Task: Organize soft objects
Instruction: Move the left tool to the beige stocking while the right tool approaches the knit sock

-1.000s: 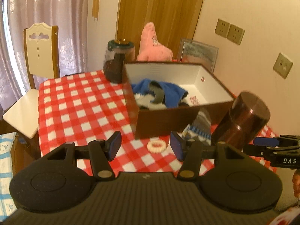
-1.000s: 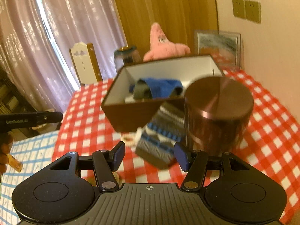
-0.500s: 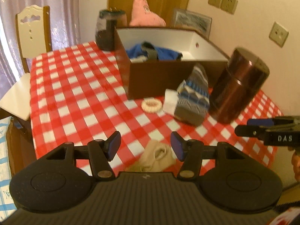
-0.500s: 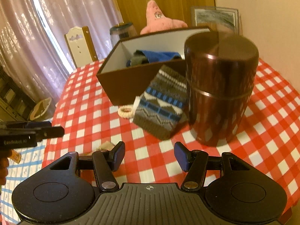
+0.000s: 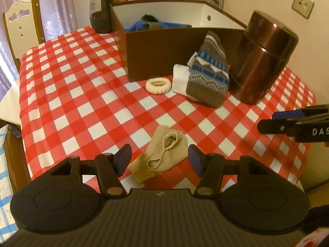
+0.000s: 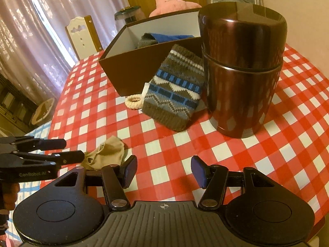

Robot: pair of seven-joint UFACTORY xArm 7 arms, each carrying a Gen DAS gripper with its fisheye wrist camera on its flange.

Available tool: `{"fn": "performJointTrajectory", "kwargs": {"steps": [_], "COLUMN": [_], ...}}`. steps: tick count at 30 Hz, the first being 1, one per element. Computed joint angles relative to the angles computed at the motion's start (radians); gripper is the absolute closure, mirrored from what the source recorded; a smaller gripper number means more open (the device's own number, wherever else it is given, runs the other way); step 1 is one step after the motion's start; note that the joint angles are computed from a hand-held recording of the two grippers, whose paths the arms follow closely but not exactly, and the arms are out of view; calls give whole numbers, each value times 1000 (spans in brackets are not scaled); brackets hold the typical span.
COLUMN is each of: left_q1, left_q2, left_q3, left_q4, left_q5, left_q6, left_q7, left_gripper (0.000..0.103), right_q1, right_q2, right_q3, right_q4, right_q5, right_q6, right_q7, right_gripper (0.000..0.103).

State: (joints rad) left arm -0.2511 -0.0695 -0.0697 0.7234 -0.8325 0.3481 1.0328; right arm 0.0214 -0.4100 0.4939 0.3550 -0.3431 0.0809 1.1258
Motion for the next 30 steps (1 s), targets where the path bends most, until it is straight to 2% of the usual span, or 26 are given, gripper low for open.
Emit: {"fn": "performJointTrajectory", "kwargs": {"steps": [10,16,23,28,29,30], "left_q1": [1,11,46,79,85,88], "left_q2": [51,105,191,219,222,223], "left_q3": [-26,-52,-97,-136,-145,-152], "left_q4": [1,26,73,89,88,87], "left_q5": [7,-29,14,-5,-20,-35], "left_q6": [-33,-64,-100,-91,-91,-96], "left_q7": [14,62,34,62,81,98], "left_gripper": [45,44,44,50,53,60], "right_q1": [0,6,-8,-37,-47,-60], "right_q2": [22,32,45,61,65,69], "right_q3": [-3,-13,-7,8,15,23], "right_q4": [13,16,22,28,31,33], "right_q5": [-12,-14,-40,-71,-81,-93], "right_q6": [7,17,26,18,16,11], "right_q7": [10,19,49,84,92,101], "right_gripper": [45,45,45,45,45,45]}}
